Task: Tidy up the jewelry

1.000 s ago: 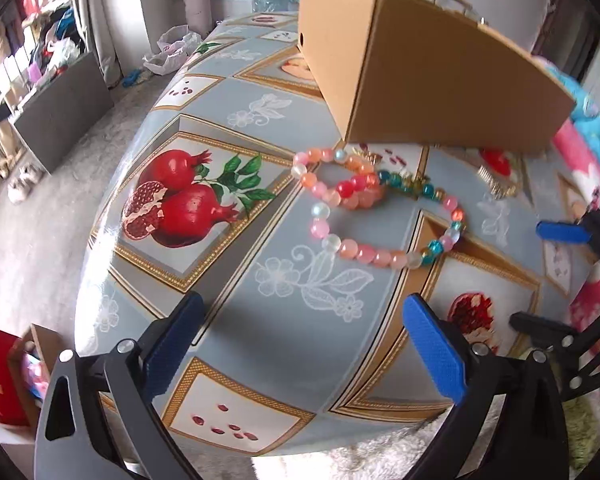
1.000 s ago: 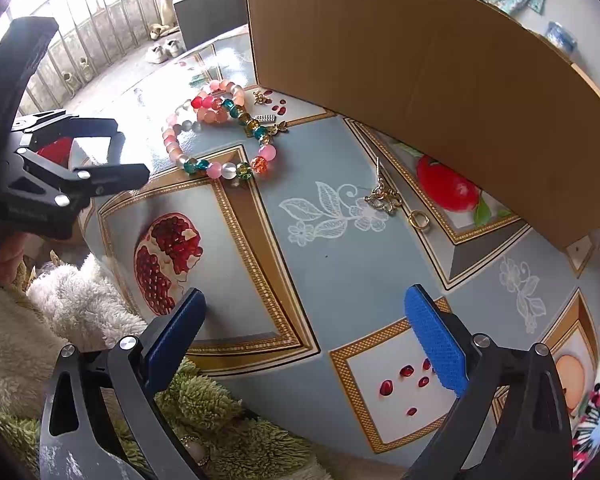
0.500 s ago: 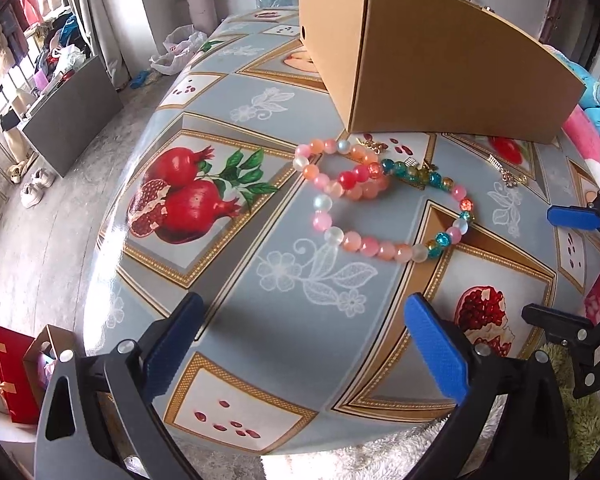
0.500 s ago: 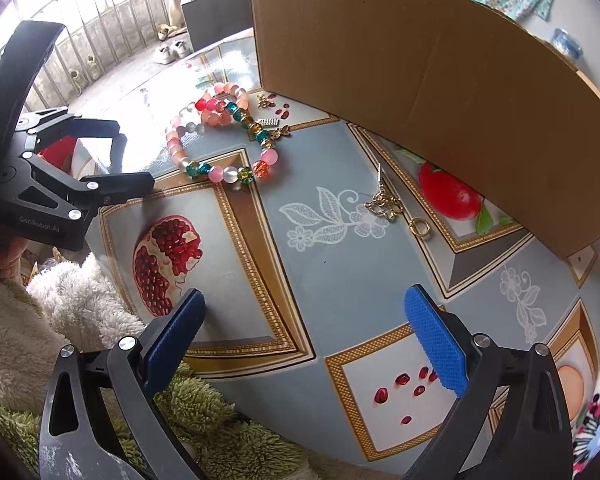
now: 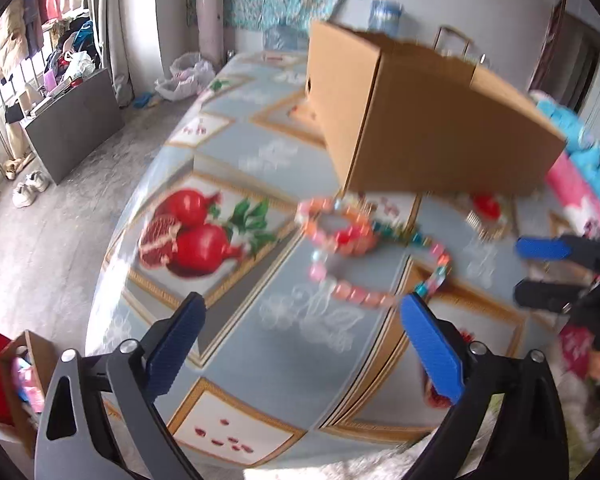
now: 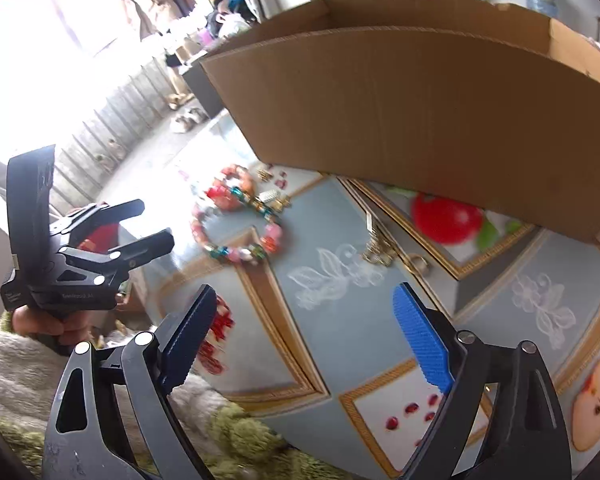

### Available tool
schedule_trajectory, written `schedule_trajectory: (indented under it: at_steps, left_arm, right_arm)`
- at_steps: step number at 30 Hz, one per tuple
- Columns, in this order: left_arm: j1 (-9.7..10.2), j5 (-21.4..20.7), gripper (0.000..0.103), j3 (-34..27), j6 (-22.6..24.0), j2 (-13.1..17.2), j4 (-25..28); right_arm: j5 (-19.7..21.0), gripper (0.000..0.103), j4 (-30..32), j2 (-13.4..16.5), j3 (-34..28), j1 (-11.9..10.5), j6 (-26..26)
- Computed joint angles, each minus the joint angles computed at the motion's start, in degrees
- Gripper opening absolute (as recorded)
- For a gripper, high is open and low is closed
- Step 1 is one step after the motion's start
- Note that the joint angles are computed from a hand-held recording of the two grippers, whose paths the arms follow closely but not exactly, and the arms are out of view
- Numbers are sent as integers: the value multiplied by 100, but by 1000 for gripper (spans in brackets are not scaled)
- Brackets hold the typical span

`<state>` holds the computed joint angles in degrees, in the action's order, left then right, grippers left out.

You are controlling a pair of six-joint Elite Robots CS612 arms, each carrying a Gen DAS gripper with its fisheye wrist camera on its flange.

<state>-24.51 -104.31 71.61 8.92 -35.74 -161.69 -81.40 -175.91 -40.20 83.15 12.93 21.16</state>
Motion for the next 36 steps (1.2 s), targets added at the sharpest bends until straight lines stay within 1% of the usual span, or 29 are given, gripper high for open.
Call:
schedule_trajectory:
  at_steps: [1, 2, 3, 4, 5, 6, 7, 8, 10, 11, 12, 14, 18, 20, 21, 23, 26, 29, 31, 32, 33, 36]
  left_arm:
    - [19, -144, 90, -36, -30, 16, -49]
    - [26, -231, 86, -78, -41, 35, -67]
    - [35, -317, 81, -127, -29, 58, -45]
    - [40, -397, 78, -197, 5, 88, 36]
    - [38, -410, 71, -271, 39, 119, 132]
    - [35, -418, 65, -327, 78, 143, 232]
    - [35, -471, 61, -409, 141, 183, 371]
    - [37, -495, 56, -442, 176, 202, 426]
    - [28, -490, 52, -543, 289, 247, 611]
    - [19, -450, 48, -574, 326, 265, 654]
    - [10, -418, 44, -614, 376, 285, 712]
    - [1, -408, 41, -678, 467, 319, 778]
    - [-15, -347, 33, -769, 634, 370, 937]
    - [-24, -298, 31, -758, 731, 369, 888]
    - [-31, -261, 28, -756, 777, 368, 882]
    - [-43, -183, 26, -736, 843, 367, 823]
    - [-69, -80, 19, -696, 958, 363, 709]
    - [-108, 68, 16, -610, 1105, 339, 543]
    - [-119, 130, 15, -559, 1153, 329, 430]
    - [-118, 126, 12, -543, 1163, 328, 393]
    - [-115, 117, 11, -533, 1169, 327, 366]
    - [-111, 124, 9, -475, 1192, 312, 230]
  right_arm:
    - [98, 78, -88, 29, -43, -12, -10]
    - [153, 76, -130, 59, -94, -10, -5]
    - [238, 72, -172, 92, -148, -17, -2]
    - [319, 68, -177, 124, -207, -24, -5]
    - [383, 65, -176, 161, -272, -29, -2]
    - [402, 59, -124, 200, -351, -28, -2]
    - [410, 54, -36, 240, -433, -24, -8]
    - [403, 53, 116, 284, -534, -20, -26]
    - [343, 44, 429, 345, -689, -18, -90]
    - [315, 42, 539, 382, -756, 9, -101]
    - [302, 38, 652, 408, -820, 12, -127]
    - [289, 35, 785, 442, -908, 12, -190]
    - [76, 23, 1002, 473, -1044, 65, -431]
    - [28, 20, 1060, 456, -1039, 81, -529]
    - [-88, 18, 1104, 452, -1057, 111, -605]
    - [-279, 17, 1179, 477, -1132, 173, -741]
    - [-557, 15, 1270, 509, -1222, 239, -923]
    - [-860, 14, 1415, 541, -1323, 306, -1125]
    - [-981, 13, 1516, 561, -1390, 335, -1173]
    - [-1062, 12, 1547, 568, -1409, 351, -1196]
    - [-1150, 9, 1589, 578, -1442, 369, -1213]
    - [-1157, 8, 1651, 604, -1523, 389, -1144]
